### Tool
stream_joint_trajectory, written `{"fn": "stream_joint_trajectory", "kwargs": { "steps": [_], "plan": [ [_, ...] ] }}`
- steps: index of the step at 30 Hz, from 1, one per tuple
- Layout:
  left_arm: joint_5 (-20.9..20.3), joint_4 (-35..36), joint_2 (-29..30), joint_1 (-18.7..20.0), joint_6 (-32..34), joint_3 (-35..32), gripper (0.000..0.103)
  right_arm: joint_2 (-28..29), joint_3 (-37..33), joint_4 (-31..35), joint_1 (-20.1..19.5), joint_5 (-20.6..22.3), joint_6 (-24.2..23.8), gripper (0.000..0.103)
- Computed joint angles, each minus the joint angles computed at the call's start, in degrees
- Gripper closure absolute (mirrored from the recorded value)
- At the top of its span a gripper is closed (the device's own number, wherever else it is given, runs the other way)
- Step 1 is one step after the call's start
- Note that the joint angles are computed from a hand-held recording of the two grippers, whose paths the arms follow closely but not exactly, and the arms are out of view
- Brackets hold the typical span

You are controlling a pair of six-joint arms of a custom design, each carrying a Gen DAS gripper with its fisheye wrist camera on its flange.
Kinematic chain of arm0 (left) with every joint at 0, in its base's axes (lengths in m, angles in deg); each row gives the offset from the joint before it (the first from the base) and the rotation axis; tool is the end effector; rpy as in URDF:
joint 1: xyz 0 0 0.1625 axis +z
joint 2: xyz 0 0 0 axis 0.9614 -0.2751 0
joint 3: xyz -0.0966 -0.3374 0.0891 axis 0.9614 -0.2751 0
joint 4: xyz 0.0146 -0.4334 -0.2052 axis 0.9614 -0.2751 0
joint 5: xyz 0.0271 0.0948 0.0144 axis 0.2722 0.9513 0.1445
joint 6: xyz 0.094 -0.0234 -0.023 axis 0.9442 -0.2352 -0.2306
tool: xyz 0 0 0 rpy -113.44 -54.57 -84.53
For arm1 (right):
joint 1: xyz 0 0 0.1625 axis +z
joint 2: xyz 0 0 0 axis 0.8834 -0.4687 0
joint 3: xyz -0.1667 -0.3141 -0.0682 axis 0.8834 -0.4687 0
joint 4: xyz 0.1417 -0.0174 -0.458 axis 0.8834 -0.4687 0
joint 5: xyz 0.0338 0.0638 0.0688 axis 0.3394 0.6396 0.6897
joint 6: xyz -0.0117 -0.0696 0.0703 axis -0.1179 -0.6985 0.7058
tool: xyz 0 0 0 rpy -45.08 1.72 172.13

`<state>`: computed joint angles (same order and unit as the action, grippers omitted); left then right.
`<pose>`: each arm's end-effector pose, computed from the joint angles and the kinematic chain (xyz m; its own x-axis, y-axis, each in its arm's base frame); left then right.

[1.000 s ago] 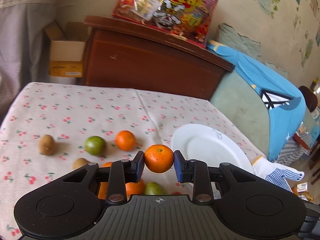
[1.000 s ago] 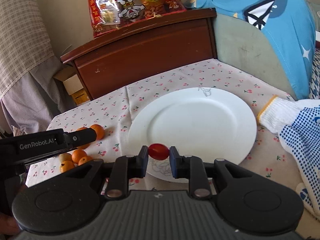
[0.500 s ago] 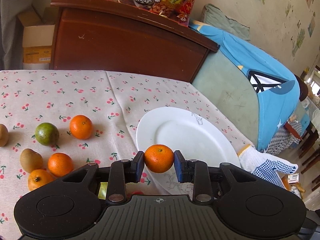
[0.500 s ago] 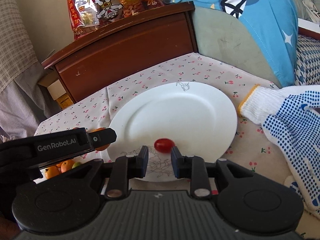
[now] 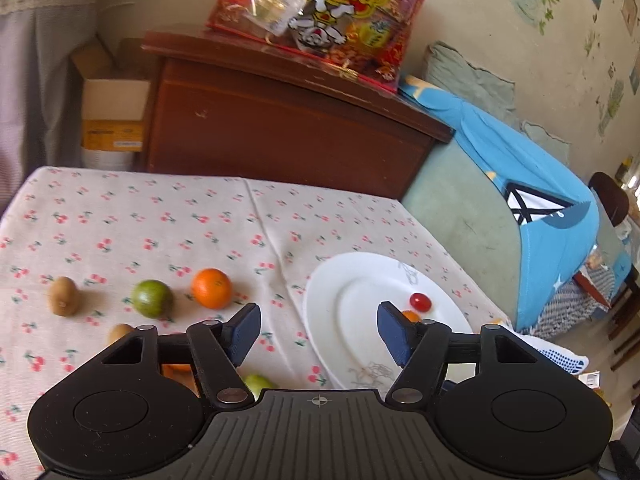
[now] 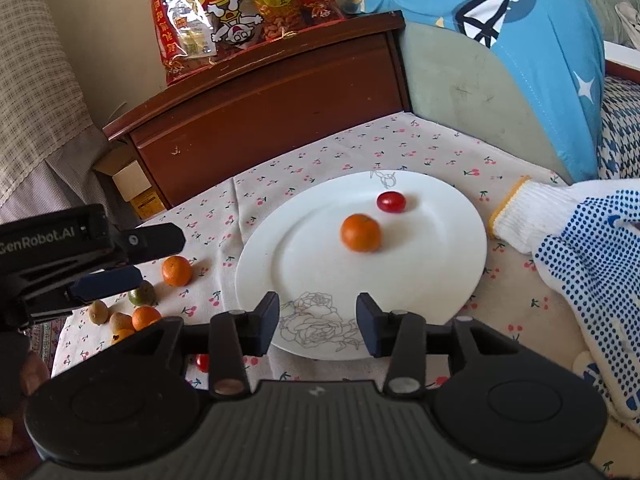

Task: Organize fruits
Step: 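Carry both fruits onto the white plate and open both tools to release them, then grasp a brown kiwi with the left tool while the right tool grasps a red plum tomato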

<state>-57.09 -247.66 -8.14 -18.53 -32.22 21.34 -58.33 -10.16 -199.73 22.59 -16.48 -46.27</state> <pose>-0.2886 -0.7824 0.0307 -0.9086 -0.1150 -0.4014 0.2742 0.5607 -0.7813 0.0525 -0.8014 0.2132 -0.8852 -0.2436 0.3964 -0.4474 0.6795 -0.5815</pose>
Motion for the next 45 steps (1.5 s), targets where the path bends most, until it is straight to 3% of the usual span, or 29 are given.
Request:
{"fn": "stream_joint_trajectory", "kwargs": {
  "steps": [4,7,15,21,27,31,39,42,45],
  "plan": [
    [2.8,0.4,-2.8,-0.8,-0.5,3.3,0.028,-1.1,1.4,0.5,0.1,0.9,-1.0,0.053],
    [6.0,1.6,-4.1,-1.5,-0.4,5.1,0.016,-2.2,2.7,1.9,-0.1,2.8,-0.9,0.049],
    [10.5,7.8,-8.5,-2.1,-6.6,11.2,0.014,-3.9,5.9,3.3,0.2,3.9,-3.9,0.034],
    [13.8,10.7,-11.0,-1.7,-10.8,14.8,0.014,-3.8,6.3,4.8,-0.3,5.4,-3.5,0.024],
    [13.9,12.4,-14.0,-0.6,-16.6,18.5,0.014,-3.2,6.1,5.6,0.0,4.8,-4.7,0.024],
    [13.3,11.6,-15.0,-0.1,-17.8,20.1,0.014,-2.3,5.7,4.4,0.3,4.8,-6.2,0.026],
    [11.4,8.6,-14.5,0.3,-14.4,20.7,0.016,0.1,3.6,4.4,0.6,4.5,-7.9,0.055],
    [9.3,6.6,-13.9,0.3,-11.3,20.5,0.016,0.6,3.1,4.3,0.6,4.9,-8.8,0.062],
    [9.9,6.4,-13.0,0.0,-9.0,19.8,0.016,1.0,2.7,4.8,0.6,5.5,-9.6,0.063]
  ]
}}
